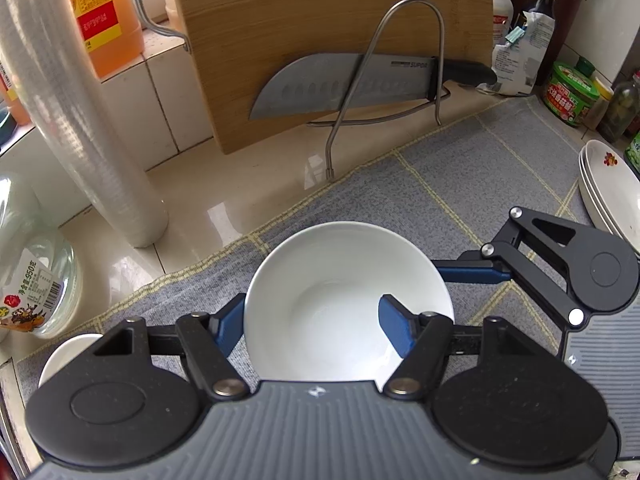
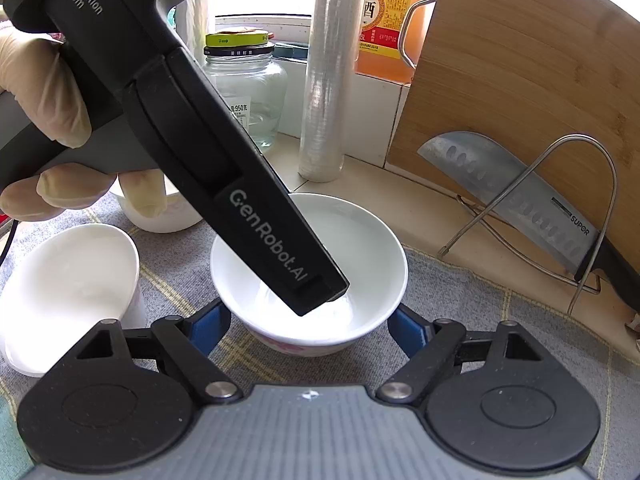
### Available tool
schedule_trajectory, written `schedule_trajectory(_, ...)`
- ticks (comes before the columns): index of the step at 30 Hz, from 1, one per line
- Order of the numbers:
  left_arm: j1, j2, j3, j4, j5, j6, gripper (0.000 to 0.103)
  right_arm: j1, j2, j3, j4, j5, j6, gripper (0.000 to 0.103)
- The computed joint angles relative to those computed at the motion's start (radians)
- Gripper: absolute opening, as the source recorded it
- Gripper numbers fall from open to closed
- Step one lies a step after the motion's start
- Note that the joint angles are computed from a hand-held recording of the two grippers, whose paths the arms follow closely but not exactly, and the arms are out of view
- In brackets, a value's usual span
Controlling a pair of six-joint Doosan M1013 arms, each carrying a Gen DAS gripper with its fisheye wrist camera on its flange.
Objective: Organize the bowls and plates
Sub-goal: 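Lift the white bowl with the left gripper and carry it toward the plate stack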
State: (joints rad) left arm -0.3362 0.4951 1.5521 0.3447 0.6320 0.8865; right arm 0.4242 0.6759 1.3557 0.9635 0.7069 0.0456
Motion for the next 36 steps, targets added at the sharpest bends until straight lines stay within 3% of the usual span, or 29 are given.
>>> schedule_trajectory(15,-0.024,-0.015,0.000,0.001,-0.014,0.024,0.069,-0.012,-0.029,0.024,-0.030,-0.007,0.023,0.088)
schedule_trajectory(28,-0.085,-0.010,-0.026,0.038,-0.022,0.022,0.069,-0.060,-0.091,0.083,-0.050,-0.009,0.037,0.088)
schedule_trajectory(36,-0.107,0.012,-0.049,-0.038,-0.040,0.097,0.069,-0.084,-0.115,0.126,-0.100,-0.036,0.089,0.088)
